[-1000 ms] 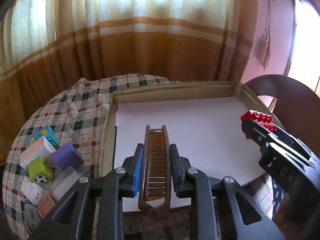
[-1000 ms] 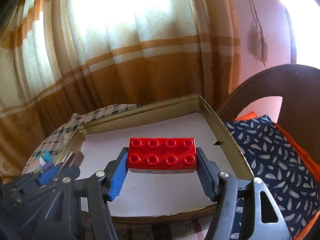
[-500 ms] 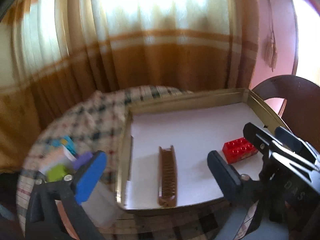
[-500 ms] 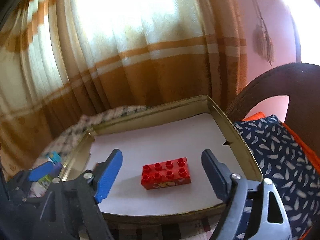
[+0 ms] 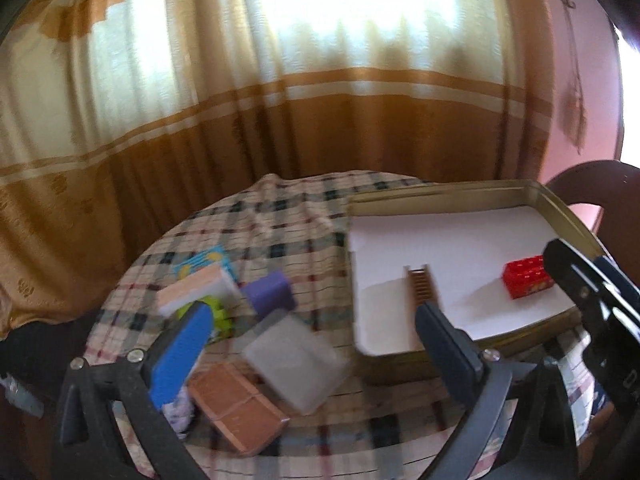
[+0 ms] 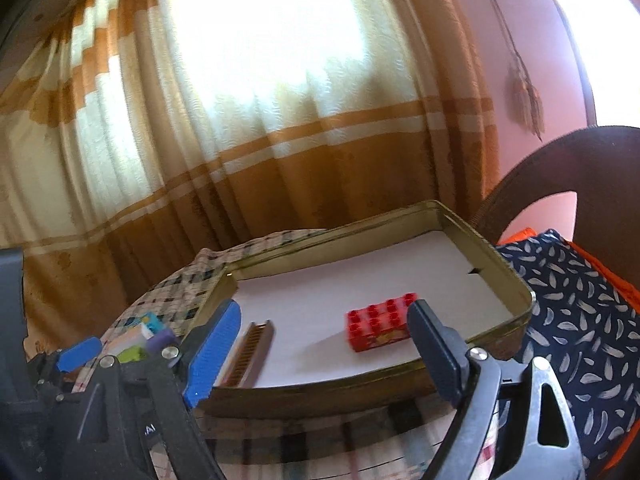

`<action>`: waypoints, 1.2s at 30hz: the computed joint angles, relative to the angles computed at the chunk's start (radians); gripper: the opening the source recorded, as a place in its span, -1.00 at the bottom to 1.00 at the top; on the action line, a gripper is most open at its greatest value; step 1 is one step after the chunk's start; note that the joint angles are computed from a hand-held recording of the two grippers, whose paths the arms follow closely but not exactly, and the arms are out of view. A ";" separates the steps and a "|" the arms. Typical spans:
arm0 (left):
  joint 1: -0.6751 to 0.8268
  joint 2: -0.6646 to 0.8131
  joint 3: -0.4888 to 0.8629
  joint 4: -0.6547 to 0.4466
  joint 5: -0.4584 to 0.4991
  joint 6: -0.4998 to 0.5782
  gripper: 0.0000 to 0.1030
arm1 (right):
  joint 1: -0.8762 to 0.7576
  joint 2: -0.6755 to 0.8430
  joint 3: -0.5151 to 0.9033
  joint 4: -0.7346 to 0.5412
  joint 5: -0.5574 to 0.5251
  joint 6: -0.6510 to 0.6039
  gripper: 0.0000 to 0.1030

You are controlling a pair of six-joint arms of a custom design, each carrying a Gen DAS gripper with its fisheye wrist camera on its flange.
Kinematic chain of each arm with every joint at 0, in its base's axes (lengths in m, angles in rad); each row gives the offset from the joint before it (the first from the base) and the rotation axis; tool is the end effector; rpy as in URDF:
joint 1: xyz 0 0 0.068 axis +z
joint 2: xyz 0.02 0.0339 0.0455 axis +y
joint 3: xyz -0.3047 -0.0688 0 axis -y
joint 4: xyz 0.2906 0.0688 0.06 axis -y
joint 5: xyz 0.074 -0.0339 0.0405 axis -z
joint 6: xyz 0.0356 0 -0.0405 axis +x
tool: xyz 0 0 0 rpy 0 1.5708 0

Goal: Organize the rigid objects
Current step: 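Withdraw both open grippers from the tray, then grasp the sparkly grey pouch with the left gripper while the right tool moves toward the copper box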

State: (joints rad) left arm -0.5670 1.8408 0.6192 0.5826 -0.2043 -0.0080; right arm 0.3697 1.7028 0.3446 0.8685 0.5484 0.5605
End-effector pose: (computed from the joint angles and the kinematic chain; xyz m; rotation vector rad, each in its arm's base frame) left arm 0.2944 -0.1789 0.0897 0.4964 2.1393 -0.0971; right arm 0.2605 0.0810 0.0951 0.5151 1.9160 0.0348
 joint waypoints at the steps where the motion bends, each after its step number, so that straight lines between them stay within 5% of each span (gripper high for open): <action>1: 0.012 -0.001 -0.008 0.011 0.000 0.001 0.99 | 0.011 0.003 0.004 0.000 0.011 -0.002 0.69; 21: 0.220 0.064 -0.107 0.232 0.049 0.008 0.99 | 0.277 0.127 0.090 0.169 0.302 -0.151 0.69; 36: 0.296 0.070 -0.109 0.223 0.115 -0.027 0.99 | 0.341 0.156 0.121 0.161 0.339 -0.223 0.69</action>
State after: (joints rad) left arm -0.2705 1.9107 0.5100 0.8055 -0.0898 -0.0346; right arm 0.7108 1.8585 0.4652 1.0291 0.8874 0.3379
